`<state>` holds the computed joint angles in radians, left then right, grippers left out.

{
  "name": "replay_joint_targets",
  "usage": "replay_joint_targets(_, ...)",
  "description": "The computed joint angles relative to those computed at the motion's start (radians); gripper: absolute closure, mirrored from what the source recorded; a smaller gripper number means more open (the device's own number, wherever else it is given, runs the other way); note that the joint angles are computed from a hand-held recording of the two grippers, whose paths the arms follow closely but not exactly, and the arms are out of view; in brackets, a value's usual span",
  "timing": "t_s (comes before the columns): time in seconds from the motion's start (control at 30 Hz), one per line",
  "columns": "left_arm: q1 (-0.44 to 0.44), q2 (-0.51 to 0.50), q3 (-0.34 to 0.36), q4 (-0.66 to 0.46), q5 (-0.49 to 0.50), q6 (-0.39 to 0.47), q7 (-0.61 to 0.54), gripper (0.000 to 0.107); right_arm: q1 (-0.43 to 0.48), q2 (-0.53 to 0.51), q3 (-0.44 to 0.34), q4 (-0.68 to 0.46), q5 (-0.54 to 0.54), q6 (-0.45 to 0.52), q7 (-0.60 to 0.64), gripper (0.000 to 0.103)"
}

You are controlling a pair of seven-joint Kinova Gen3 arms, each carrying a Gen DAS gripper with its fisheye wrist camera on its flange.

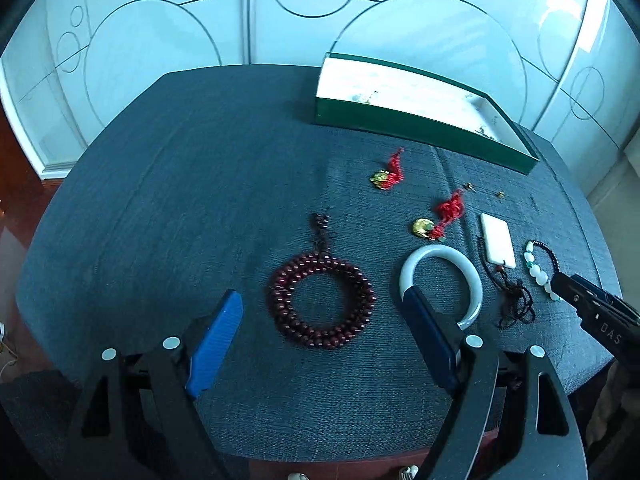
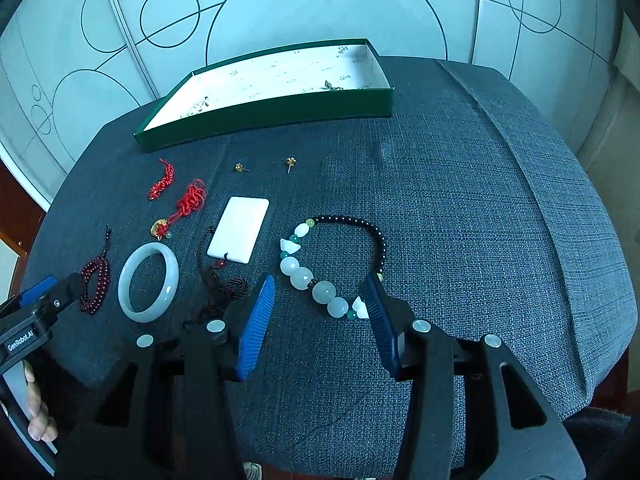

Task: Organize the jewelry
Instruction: 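Withdraw both tools from the box toward the remaining jewelry, then grasp the dark red bead bracelet with the left tool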

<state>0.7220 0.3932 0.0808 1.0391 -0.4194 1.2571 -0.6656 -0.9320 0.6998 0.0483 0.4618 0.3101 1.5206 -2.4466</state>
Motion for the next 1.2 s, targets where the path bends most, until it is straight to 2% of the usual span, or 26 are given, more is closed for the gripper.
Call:
replay_joint_targets(0.2,-0.014,-0.011,0.005,0.021,0.032,-0.015,0.007,0.026,0.007,-0.011,-0.005,0.023,-0.004,-0.014,-0.008,0.056)
replay_joint_targets(0.33,-0.006,-0.009,0.012,0.012,0.016,-0.031,-0.018,0.026,0.012,-0.013,-0.009,0.029,-0.009,-0.019,-0.011,0.056)
replay_joint_targets(0.5,-0.001,0.029,0.01,-0.019,0.022,-0.005,-0.067,0.028,0.012,-0.015,-0.009,0.034,-0.009,-0.021,-0.016,0.056)
replay_joint_targets(0.57,-0.014,0.038,0.014,-0.023,0.041,0.003,-0.076,0.039,0.011,-0.017,-0.009,0.036,-0.008,-0.023,-0.018,0.056)
replay_joint_targets(0.73,-0.006,0.039,-0.008,0.0,0.029,-0.014,-0.08,0.05,0.014,-0.017,-0.013,0.037,-0.013,-0.024,-0.021,0.056)
replay_joint_targets(0.9,0.014,0.067,-0.017,-0.027,-0.013,0.01,-0.118,0.058,0.015,-0.015,-0.013,0.032,-0.014,-0.019,-0.018,0.056)
replay_joint_targets(1.07,-0.008,0.068,-0.028,-0.027,-0.007,-0.011,-0.131,0.077,0.018,-0.011,-0.013,0.027,-0.018,-0.015,-0.017,0.056)
replay_joint_targets(1.2,-0.02,0.065,-0.032,-0.025,-0.005,-0.016,-0.136,0.086,0.02,-0.012,-0.013,0.03,-0.02,-0.018,-0.015,0.056)
